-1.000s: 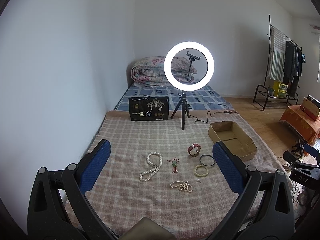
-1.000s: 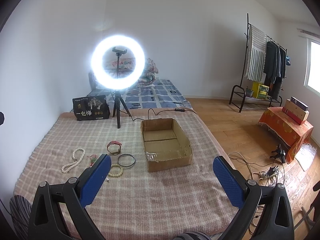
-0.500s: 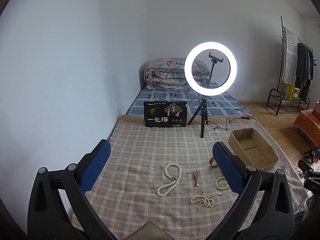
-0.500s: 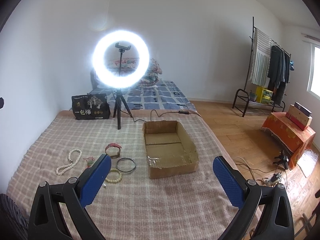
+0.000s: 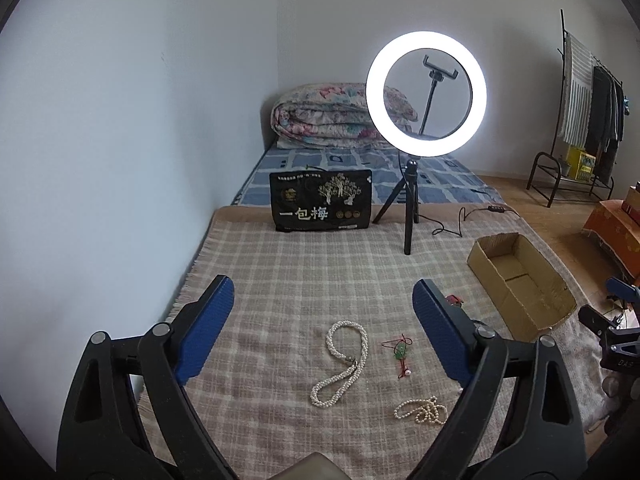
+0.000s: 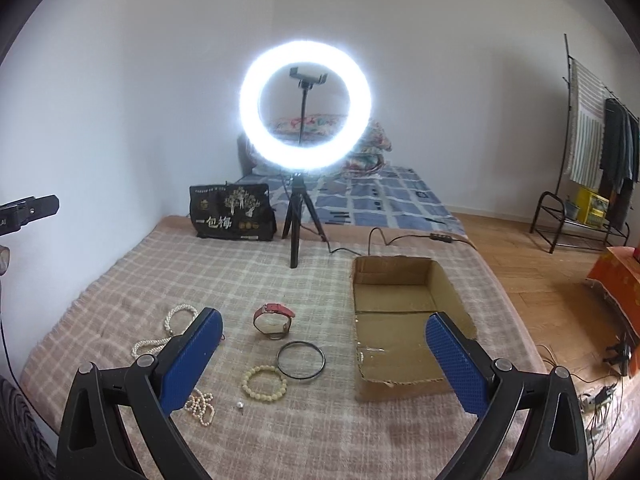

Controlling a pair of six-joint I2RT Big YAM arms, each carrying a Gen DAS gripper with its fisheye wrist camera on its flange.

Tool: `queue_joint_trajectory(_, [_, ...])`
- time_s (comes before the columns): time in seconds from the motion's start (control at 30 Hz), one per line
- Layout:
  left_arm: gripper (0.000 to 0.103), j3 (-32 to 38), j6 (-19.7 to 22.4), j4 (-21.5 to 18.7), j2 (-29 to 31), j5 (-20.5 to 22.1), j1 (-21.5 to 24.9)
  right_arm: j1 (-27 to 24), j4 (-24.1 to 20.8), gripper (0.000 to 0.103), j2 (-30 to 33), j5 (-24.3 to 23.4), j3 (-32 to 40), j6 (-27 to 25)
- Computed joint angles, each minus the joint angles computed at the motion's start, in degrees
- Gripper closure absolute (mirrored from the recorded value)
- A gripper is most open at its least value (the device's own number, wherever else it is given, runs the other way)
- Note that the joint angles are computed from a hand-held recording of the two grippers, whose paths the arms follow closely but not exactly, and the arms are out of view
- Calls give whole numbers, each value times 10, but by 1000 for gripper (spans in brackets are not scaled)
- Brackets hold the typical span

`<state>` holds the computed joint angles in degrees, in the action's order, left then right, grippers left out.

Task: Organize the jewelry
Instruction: 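Move the left tool to the white pearl necklace while the right tool approaches the pearl earring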

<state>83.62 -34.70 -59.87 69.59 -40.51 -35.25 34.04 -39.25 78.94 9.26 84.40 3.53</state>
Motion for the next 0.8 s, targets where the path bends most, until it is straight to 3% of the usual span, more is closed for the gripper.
queue_joint_trajectory(0.13, [16, -15, 8, 27, 15, 50, 24, -12, -21, 3, 42, -54, 21, -1])
queue_joint_trajectory(0.17, [21, -21, 10, 31, 18, 59, 27, -15, -27, 6, 53, -67, 24, -5])
queue_joint_trajectory(0.27, [26, -45, 15, 43, 25, 81, 32, -21, -40, 17, 72, -97, 23, -27])
queue_joint_trajectory(0.47, [49, -91, 21, 52, 33, 157, 52, -27, -81, 41, 108, -163, 24, -72])
queue_joint_trajectory(0.57, [56, -111, 10, 54, 31, 203, 68, -25, -98, 49, 126, -169, 29, -79])
queue_joint_trajectory(0.73, [56, -131, -1, 39, 29, 217, 85, -26, -122, 53, 141, -159, 35, -75])
queue_joint_trajectory(0.8, [68, -139, -6, 39, 34, 232, 102, -27, -125, 54, 142, -157, 35, -71])
